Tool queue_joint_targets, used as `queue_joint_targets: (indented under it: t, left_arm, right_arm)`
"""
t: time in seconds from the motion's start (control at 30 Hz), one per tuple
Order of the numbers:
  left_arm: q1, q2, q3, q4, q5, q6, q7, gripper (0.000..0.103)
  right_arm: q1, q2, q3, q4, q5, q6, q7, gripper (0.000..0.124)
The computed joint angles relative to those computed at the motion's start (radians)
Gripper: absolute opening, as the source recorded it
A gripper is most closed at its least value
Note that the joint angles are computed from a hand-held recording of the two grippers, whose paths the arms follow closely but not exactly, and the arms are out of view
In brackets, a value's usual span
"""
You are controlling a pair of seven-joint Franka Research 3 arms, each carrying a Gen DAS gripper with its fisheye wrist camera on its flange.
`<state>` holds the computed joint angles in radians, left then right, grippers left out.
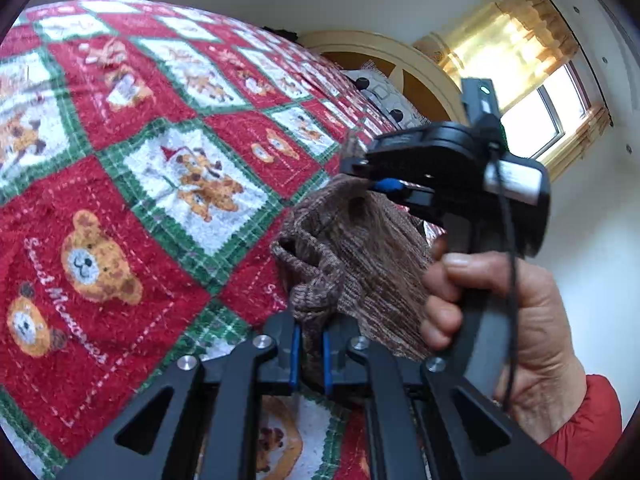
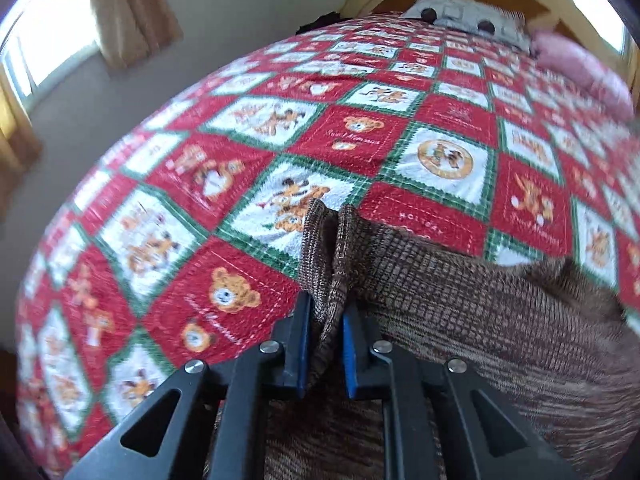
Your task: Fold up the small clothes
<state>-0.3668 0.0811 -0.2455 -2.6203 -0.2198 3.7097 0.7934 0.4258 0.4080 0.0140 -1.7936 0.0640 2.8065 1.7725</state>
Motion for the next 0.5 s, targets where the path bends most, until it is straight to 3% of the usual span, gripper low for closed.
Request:
queue_joint_targets:
  t: [0.1, 0.2, 0.27, 0.37, 0.5]
  left_arm:
    - [-0.053, -0.019, -0.009, 0.020, -0.148, -0.016, 0.187, 0.007]
    - [-0.122, -0.042, -0.037, 0.061, -0.386, -0.019, 0.509, 0.007]
    - [-0.134, -0.051, -0.054, 0.081, -0.439, -0.018, 0.623, 0.007]
    - [-0.137, -0.062, -0.076, 0.105, -0.421, -0.026, 0.691, 0.007]
    - [-0.174, -0.041, -0.105, 0.167, -0.467, -0.005, 0.847, 0.007]
  right_arm:
    - [-0.074, -0.058, 0.068, -0.070, 0.121, 0.052, -0.083, 0.013]
    - [-0.107, -0.104, 0.087, -0.113, 0.187, 0.073, -0.144, 0.013]
    - [-0.141, -0.147, 0.104, -0.152, 0.256, 0.076, -0.196, 0.013]
    - [-0.206, -0.214, 0.127, -0.206, 0.408, 0.065, -0.315, 0.013]
    - [-0.260, -0.311, 0.109, -0.289, 0.622, 0.047, -0.490, 0.013]
